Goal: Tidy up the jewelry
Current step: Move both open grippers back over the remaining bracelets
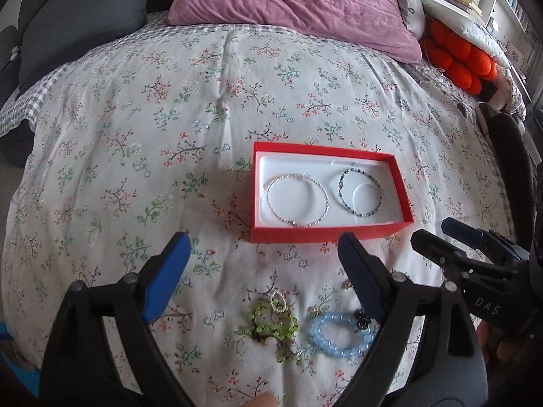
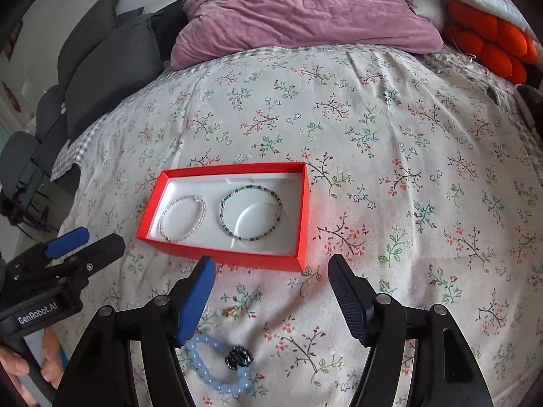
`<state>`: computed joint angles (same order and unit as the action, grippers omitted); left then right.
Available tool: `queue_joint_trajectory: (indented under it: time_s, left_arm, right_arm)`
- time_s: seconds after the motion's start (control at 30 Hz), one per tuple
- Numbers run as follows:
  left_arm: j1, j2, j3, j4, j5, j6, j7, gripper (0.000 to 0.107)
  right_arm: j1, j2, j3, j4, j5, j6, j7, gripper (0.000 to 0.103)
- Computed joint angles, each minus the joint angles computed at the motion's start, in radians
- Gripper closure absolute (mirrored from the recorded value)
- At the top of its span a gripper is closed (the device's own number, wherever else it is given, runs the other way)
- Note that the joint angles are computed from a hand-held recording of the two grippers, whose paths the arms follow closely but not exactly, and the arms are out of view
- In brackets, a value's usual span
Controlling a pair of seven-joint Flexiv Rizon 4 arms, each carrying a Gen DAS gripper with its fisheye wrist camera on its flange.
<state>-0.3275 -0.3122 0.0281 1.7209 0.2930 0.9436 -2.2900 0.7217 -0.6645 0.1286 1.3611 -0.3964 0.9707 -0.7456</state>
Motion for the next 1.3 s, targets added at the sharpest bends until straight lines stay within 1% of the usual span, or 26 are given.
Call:
queue_joint_trajectory:
  time_s: [0.1, 0.2, 0.33, 0.43, 0.57, 0.63, 0.7, 0.83, 0.9, 0.97, 1.07, 1.1, 1.17, 1.23, 1.3]
  left_arm:
    - [-0.008, 0.03, 0.003, 0.032, 0.015, -0.023, -0.011, 0.013]
    - [0.004, 0.053, -0.01, 0.081, -0.003, -0.009, -0.005, 0.011]
    - [0.045, 0.071, -0.048, 0.187, -0.135, 0.061, 0.074, 0.011]
    - [0.051, 0.077, -0.062, 0.226, -0.188, 0.053, 0.13, 0.011]
    - [0.055, 0.088, -0.071, 0.277, -0.235, 0.093, 0.193, 0.011]
    - [0.052, 0.09, -0.067, 0.294, -0.238, 0.102, 0.202, 0.011]
    - [0.056, 0.091, -0.07, 0.31, -0.252, 0.108, 0.234, 0.011]
    - [0.05, 0.091, -0.065, 0.331, -0.232, 0.133, 0.28, 0.011]
    - [0.053, 0.091, -0.066, 0.349, -0.236, 0.16, 0.306, 0.011]
    - [0.063, 0.094, -0.077, 0.375, -0.273, 0.196, 0.348, 0.011]
    - [0.076, 0.101, -0.101, 0.416, -0.34, 0.26, 0.444, 0.011]
    - [0.075, 0.1, -0.106, 0.419, -0.347, 0.271, 0.473, 0.012]
    - [0.06, 0.093, -0.101, 0.41, -0.33, 0.289, 0.496, 0.018]
    - [0.053, 0.082, -0.105, 0.4, -0.333, 0.307, 0.524, 0.028]
    - [0.055, 0.071, -0.121, 0.397, -0.364, 0.325, 0.565, 0.032]
  right_arm:
    - [0.0, 0.019, 0.012, 0.026, 0.003, -0.026, -0.016, 0.028]
    - [-0.001, 0.036, 0.023, 0.057, 0.008, -0.043, -0.029, 0.025]
    - [0.0, 0.058, 0.04, 0.098, 0.013, -0.062, -0.049, 0.025]
    - [-0.006, 0.07, 0.059, 0.123, 0.033, -0.073, -0.066, 0.025]
    - [-0.003, 0.081, 0.068, 0.149, 0.039, -0.107, -0.088, 0.025]
    - [0.0, 0.087, 0.069, 0.165, 0.036, -0.117, -0.094, 0.025]
    - [0.0, 0.092, 0.072, 0.182, 0.035, -0.117, -0.1, 0.025]
    - [0.004, 0.1, 0.076, 0.212, 0.03, -0.112, -0.104, 0.025]
    - [0.006, 0.099, 0.081, 0.217, 0.028, -0.122, -0.117, 0.025]
    - [0.008, 0.094, 0.084, 0.214, 0.028, -0.137, -0.13, 0.025]
    - [0.009, 0.087, 0.088, 0.208, 0.034, -0.148, -0.142, 0.025]
    - [0.009, 0.085, 0.09, 0.206, 0.039, -0.149, -0.146, 0.025]
    - [0.006, 0.081, 0.096, 0.201, 0.052, -0.146, -0.155, 0.025]
    - [0.001, 0.074, 0.107, 0.189, 0.072, -0.148, -0.172, 0.025]
    - [-0.004, 0.064, 0.121, 0.17, 0.104, -0.163, -0.189, 0.025]
